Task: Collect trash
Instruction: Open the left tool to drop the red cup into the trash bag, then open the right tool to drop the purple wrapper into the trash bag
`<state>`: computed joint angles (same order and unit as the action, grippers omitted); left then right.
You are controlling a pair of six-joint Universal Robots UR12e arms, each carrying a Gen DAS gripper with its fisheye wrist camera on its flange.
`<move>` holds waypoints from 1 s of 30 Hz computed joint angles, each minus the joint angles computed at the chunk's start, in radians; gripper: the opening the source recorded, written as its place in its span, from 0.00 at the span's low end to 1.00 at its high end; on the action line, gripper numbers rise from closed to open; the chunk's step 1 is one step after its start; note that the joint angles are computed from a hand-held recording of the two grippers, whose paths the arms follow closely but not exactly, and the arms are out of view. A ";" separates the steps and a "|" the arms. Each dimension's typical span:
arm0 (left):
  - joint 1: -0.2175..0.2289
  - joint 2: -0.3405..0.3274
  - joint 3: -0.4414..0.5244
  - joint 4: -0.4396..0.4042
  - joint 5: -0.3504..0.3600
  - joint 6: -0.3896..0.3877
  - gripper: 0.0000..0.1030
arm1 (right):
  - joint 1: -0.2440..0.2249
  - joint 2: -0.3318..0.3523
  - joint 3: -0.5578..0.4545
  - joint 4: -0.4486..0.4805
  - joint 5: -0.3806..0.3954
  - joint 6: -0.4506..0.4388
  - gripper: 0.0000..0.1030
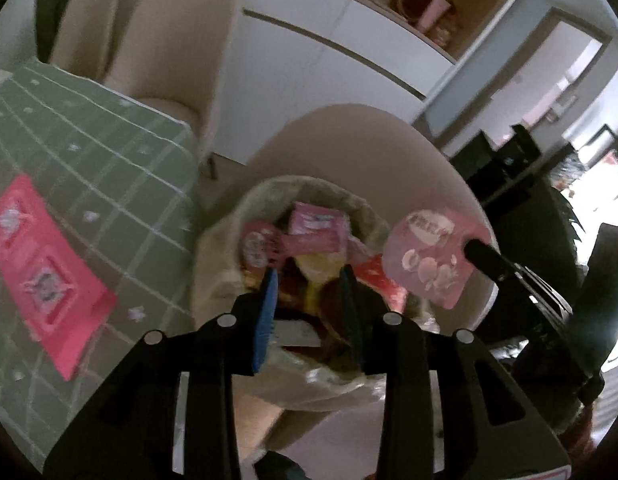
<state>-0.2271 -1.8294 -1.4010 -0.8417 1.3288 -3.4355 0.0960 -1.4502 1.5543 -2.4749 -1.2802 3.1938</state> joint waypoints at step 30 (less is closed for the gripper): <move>-0.093 0.192 -0.232 0.008 0.435 -0.324 0.44 | -0.005 0.016 0.037 0.050 0.114 -0.118 0.45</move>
<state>-0.3203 -1.6376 -1.6333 -0.8338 1.7641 -3.7592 0.0907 -1.4343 1.5914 -2.4252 -1.1666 3.0757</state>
